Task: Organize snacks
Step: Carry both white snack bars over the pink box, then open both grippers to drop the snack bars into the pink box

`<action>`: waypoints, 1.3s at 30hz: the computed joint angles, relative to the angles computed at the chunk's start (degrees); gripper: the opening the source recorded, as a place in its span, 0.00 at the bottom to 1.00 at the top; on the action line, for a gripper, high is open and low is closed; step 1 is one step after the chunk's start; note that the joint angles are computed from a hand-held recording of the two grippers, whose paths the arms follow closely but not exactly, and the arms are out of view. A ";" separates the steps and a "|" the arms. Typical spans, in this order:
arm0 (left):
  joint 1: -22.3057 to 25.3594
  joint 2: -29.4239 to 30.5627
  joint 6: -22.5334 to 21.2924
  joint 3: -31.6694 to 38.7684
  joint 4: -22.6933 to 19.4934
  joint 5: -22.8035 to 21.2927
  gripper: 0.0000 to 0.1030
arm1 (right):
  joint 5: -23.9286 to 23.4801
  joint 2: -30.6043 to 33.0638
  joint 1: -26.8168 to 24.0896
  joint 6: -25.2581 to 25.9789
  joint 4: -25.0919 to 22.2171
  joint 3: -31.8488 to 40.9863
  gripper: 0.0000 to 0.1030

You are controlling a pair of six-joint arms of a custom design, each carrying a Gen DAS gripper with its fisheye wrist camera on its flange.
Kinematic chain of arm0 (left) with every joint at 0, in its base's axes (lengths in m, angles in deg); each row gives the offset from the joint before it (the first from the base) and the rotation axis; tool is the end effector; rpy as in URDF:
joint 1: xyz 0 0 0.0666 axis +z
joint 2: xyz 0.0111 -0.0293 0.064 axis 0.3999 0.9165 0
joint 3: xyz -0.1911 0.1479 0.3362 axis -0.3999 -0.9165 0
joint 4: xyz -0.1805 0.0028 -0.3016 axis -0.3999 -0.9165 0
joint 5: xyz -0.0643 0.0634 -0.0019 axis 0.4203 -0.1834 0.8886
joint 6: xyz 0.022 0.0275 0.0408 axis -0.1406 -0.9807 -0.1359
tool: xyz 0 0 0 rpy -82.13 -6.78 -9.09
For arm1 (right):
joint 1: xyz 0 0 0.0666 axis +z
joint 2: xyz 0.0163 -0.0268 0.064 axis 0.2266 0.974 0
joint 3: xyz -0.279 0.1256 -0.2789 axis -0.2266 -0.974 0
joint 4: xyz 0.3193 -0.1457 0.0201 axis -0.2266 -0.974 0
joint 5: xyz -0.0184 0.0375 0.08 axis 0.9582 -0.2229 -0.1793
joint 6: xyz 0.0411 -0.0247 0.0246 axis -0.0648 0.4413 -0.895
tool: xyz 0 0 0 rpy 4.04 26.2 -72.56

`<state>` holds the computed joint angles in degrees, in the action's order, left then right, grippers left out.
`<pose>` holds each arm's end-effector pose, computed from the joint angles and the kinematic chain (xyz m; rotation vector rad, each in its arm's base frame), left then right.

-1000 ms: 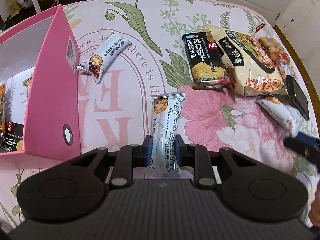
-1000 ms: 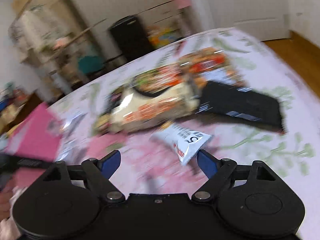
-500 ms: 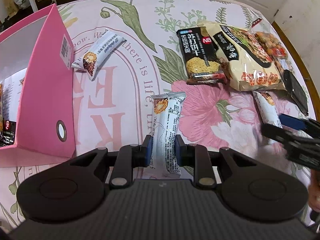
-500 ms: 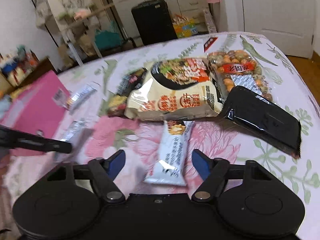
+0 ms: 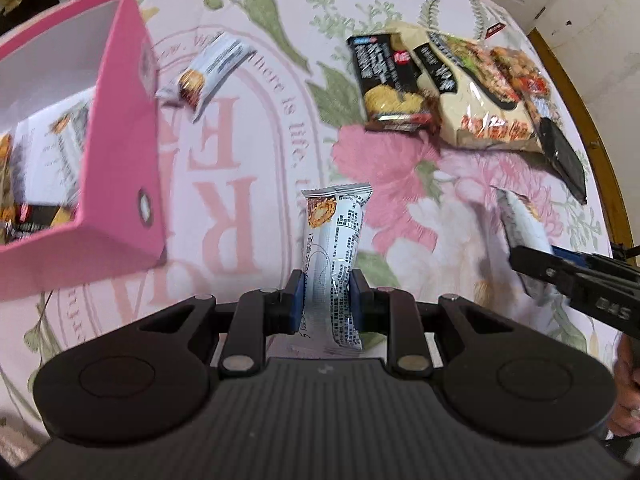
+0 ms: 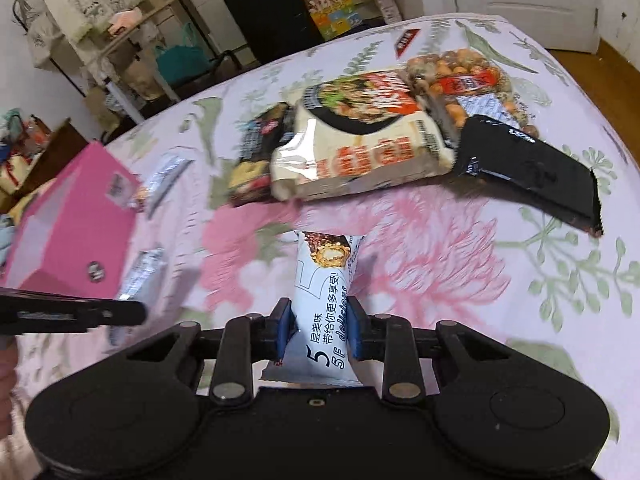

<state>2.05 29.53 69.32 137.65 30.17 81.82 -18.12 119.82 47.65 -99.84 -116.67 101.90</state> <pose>0.3338 -0.1382 0.3721 0.2650 2.8021 -0.3655 0.2706 0.1809 0.3535 0.2050 2.5582 0.3877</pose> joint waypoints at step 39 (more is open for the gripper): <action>34.33 0.76 -5.30 6.46 0.52 4.38 0.22 | -15.67 35.36 11.91 26.85 -12.69 50.63 0.32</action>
